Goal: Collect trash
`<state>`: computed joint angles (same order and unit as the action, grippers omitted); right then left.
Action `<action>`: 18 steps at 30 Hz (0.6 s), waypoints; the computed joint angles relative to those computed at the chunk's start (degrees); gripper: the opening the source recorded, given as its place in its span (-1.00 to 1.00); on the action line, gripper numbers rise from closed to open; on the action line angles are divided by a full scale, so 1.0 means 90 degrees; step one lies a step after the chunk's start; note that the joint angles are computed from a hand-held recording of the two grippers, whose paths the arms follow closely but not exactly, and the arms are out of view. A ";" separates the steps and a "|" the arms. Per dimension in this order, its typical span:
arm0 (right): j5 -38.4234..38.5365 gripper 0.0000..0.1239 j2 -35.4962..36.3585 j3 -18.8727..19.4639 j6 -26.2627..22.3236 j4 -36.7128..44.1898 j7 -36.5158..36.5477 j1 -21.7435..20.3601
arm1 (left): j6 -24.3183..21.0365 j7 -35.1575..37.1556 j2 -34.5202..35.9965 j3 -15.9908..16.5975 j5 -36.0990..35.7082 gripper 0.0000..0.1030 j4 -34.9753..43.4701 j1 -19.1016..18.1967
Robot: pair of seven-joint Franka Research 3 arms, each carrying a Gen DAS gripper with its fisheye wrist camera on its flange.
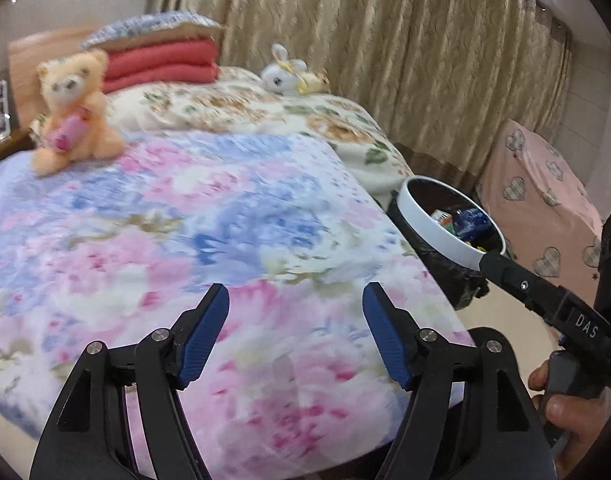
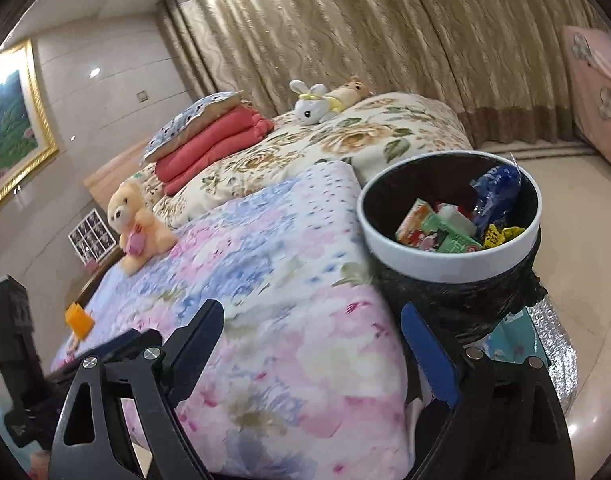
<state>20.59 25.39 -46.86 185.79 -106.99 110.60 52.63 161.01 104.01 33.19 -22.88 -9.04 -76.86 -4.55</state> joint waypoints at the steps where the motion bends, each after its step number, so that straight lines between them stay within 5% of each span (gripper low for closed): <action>1: -0.0021 0.50 0.0069 -0.0169 0.0057 -0.0015 -0.0002 0.0183 | 0.0208 0.0049 -0.0103 -0.0031 -0.0032 0.48 -0.0194 0.0057; 5: 0.0259 0.60 0.0618 -0.1114 0.0339 0.0015 -0.0179 0.1083 | 0.1194 0.0155 -0.0499 -0.0199 -0.0073 0.66 -0.0988 0.0370; 10: 0.0822 0.66 0.1168 -0.1604 0.0753 0.0090 -0.0476 0.1551 | 0.1893 -0.0291 -0.0747 -0.0164 0.0234 0.83 -0.1489 0.0540; 13: 0.1005 0.66 0.1295 -0.1528 0.0844 0.0189 -0.0735 0.1523 | 0.2239 -0.0865 -0.0880 0.0358 0.0540 0.97 -0.1696 0.0224; 18: 0.1395 0.66 0.1388 -0.1416 0.0866 0.0276 -0.1096 0.1503 | 0.2364 -0.1856 -0.1039 0.1793 0.1199 0.99 -0.1844 -0.0814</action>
<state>33.14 37.88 -59.60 193.58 -104.50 100.74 66.16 182.29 87.30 23.84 -6.75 1.75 -93.45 -11.87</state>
